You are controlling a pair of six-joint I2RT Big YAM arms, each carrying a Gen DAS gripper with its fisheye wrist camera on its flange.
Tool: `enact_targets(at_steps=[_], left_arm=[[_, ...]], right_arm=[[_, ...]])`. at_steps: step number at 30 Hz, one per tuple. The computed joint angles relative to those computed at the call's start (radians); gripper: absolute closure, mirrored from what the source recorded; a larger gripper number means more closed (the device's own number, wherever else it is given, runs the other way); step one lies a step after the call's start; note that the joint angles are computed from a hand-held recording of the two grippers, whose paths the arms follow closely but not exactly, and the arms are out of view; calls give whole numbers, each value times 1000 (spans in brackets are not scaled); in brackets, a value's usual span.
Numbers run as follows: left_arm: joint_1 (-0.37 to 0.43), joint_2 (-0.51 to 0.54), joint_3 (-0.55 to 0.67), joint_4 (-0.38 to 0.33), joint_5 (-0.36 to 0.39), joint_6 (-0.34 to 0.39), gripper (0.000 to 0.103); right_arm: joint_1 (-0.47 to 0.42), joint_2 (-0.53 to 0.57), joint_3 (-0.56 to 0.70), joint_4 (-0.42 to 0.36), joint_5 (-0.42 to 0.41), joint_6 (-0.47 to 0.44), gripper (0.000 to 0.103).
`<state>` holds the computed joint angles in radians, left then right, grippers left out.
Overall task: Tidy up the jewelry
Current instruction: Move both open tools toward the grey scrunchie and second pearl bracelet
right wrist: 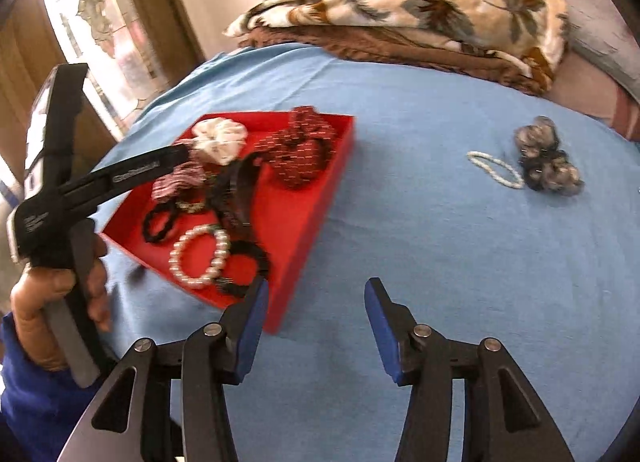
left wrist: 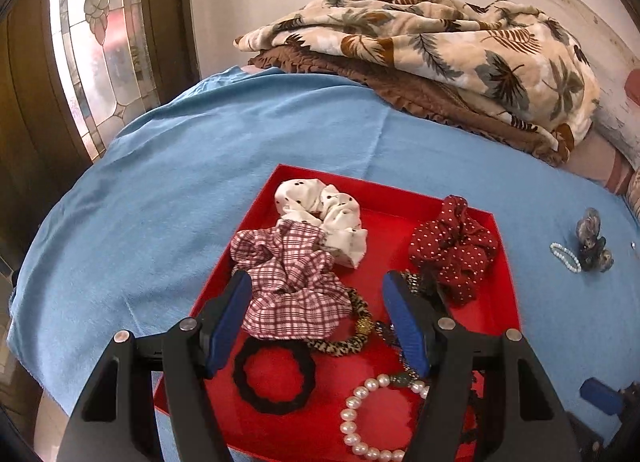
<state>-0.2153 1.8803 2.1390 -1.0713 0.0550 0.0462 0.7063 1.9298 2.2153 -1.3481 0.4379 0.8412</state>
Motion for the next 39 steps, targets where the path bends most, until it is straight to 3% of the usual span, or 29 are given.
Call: enact_targets(at_steps=[9,14,19,28,39], left_arm=[[-46,-35,-46,34,-24,22,36],[-92,-85,-116,104,-43,35,36],[-149,-138,-201,182,-93,76,36],[-218,-224,-351,251,-123,171,36],[-239,-300,-475,272,-144,199,36]], right_arm=[[0,-59,-80,-40,95,42,44],[2,-113,-149,-42,136,67,43],[4,-183,-235,-45,165,109,41],[3,-297,-353,-92,241,181,37],[-28,-369,-445,-157,263,208,35]])
